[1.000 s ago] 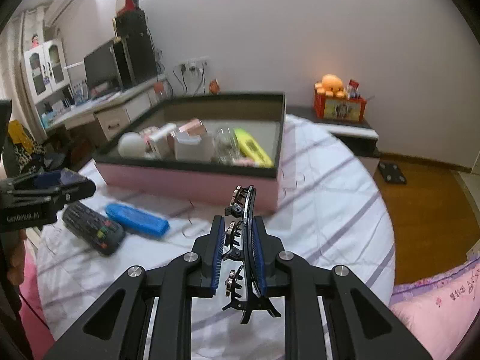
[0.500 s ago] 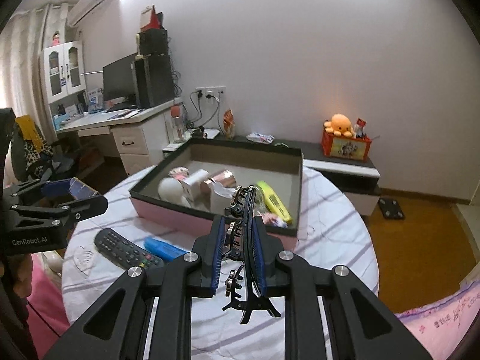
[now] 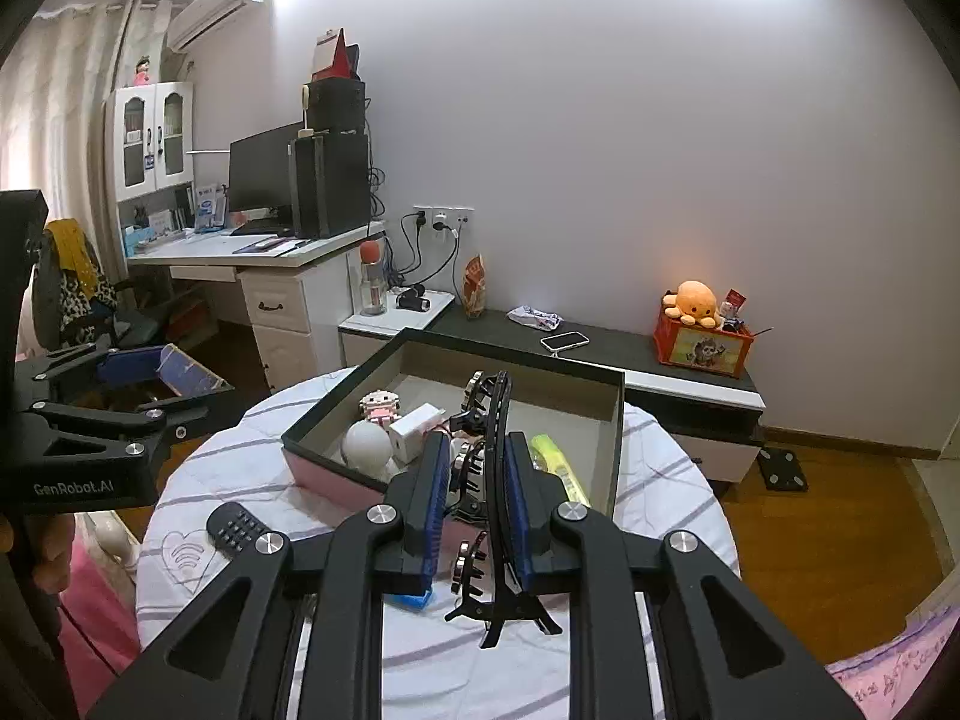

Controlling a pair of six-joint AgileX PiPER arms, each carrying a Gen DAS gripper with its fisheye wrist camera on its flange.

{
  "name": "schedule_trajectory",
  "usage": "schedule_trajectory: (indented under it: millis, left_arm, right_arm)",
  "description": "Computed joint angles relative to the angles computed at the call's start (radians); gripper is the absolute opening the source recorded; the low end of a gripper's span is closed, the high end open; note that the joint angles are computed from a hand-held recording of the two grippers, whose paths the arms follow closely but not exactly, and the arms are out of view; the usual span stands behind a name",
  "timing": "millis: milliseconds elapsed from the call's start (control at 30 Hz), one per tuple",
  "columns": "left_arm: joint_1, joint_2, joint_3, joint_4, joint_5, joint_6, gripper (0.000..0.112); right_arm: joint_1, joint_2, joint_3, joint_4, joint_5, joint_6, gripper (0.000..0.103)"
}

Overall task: Organize rigid objects
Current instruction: 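Lift the blue card box and black hair clip over the box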

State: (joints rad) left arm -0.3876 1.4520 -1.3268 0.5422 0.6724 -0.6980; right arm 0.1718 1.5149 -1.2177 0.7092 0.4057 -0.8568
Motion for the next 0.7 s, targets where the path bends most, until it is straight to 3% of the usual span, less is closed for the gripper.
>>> schedule_trajectory:
  millis: [300, 700]
  left_arm:
    - [0.07, 0.189, -0.212, -0.096, -0.009, 0.14, 0.084]
    - [0.163, 0.571, -0.684, -0.322, 0.091, 0.388, 0.084]
  right_arm:
    - [-0.008, 0.167, -0.196, -0.037, 0.037, 0.038, 0.019]
    - [-0.011, 0.514, -0.603, -0.183, 0.164, 0.213, 0.019]
